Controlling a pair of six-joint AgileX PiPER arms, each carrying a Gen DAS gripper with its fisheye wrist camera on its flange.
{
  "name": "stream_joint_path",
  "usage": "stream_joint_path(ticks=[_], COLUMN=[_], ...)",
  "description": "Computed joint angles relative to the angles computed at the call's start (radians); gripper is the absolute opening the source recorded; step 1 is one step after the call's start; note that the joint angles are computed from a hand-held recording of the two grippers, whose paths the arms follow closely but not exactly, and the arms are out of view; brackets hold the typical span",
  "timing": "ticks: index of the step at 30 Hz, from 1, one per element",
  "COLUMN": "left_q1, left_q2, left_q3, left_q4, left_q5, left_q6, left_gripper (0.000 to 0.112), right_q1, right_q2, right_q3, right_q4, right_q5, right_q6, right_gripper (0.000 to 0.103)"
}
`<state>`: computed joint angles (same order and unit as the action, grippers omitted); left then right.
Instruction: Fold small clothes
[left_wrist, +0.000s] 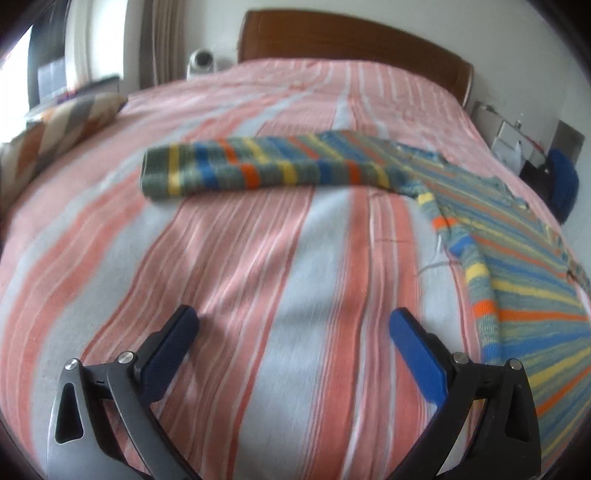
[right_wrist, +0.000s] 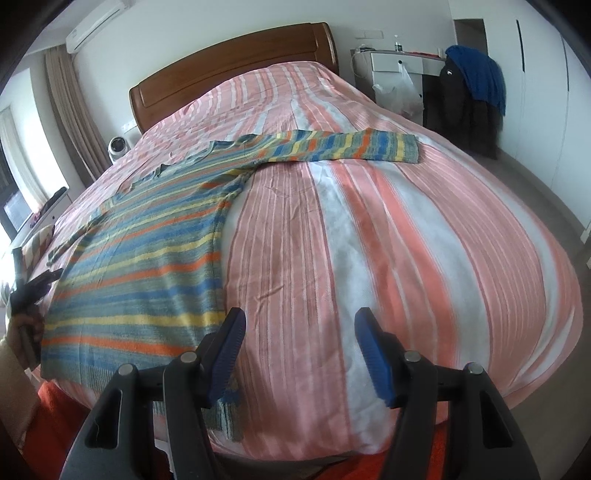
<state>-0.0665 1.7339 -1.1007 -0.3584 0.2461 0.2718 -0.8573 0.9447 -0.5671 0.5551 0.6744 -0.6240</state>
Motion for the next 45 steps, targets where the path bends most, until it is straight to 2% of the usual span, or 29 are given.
stream_joint_path(ticks=[3, 8, 12, 16, 20, 23, 25, 28, 30, 33, 34, 35, 37, 40, 43, 44, 45], left_q1=[-0.024, -0.025, -0.035, -0.037, -0.039, -0.042, -0.042, -0.042, -0.041, -0.041, -0.041, -0.039, -0.036, -0.032, -0.03, -0.027, -0.028], left_q2=[0.0, -0.009, -0.015, -0.017, -0.019, -0.02, -0.02, -0.02, -0.02, -0.019, -0.019, -0.02, -0.024, -0.021, -0.022, -0.021, -0.021], left_q3=[0.0, 0.025, 0.037, 0.04, 0.045, 0.049, 0.049, 0.05, 0.048, 0.05, 0.05, 0.054, 0.06, 0.058, 0.062, 0.059, 0.06], left_q4=[0.175, 0.153, 0.229, 0.232, 0.236, 0.256, 0.262, 0.245, 0.251, 0.255, 0.247, 0.232, 0.205, 0.176, 0.141, 0.12, 0.131], left_q5=[-0.008, -0.035, -0.05, -0.052, -0.058, -0.065, -0.065, -0.069, -0.071, -0.075, -0.077, -0.081, -0.086, -0.088, -0.092, -0.092, -0.092], left_q6=[-0.165, -0.14, -0.214, -0.219, -0.223, -0.244, -0.249, -0.233, -0.238, -0.242, -0.233, -0.219, -0.191, -0.16, -0.125, -0.103, -0.114], left_gripper=[0.102, 0.102, 0.102, 0.102, 0.102, 0.103, 0.103, 0.102, 0.103, 0.103, 0.103, 0.103, 0.103, 0.103, 0.103, 0.103, 0.103], right_q1=[0.009, 0.022, 0.028, -0.026, -0.125, -0.232, -0.259, -0.259, -0.257, -0.286, -0.298, -0.309, -0.327, -0.324, -0.3, -0.294, -0.284], right_q2=[0.004, 0.027, 0.019, 0.048, 0.194, 0.417, 0.569, 0.783, 0.898, 0.96, 0.989, 1.032, 1.117, 1.185, 1.232, 1.236, 1.252], right_q3=[0.002, -0.007, -0.013, -0.039, -0.168, -0.408, -0.574, -0.801, -0.921, -0.956, -0.974, -1.011, -1.078, -1.14, -1.189, -1.189, -1.21], right_q4=[-0.017, -0.021, -0.031, 0.015, 0.132, 0.276, 0.316, 0.334, 0.3, 0.295, 0.311, 0.331, 0.378, 0.438, 0.46, 0.462, 0.444], right_q5=[-0.007, -0.019, -0.017, 0.026, 0.126, 0.285, 0.371, 0.452, 0.419, 0.298, 0.288, 0.309, 0.352, 0.39, 0.378, 0.362, 0.347], right_q6=[0.016, 0.038, 0.037, -0.008, -0.105, -0.144, -0.09, 0.023, 0.149, 0.262, 0.262, 0.258, 0.261, 0.246, 0.262, 0.275, 0.315], right_gripper=[0.061, 0.061, 0.061, 0.061, 0.061, 0.061, 0.061, 0.061, 0.061, 0.061, 0.061, 0.058, 0.047, 0.045, 0.042, 0.031, 0.011])
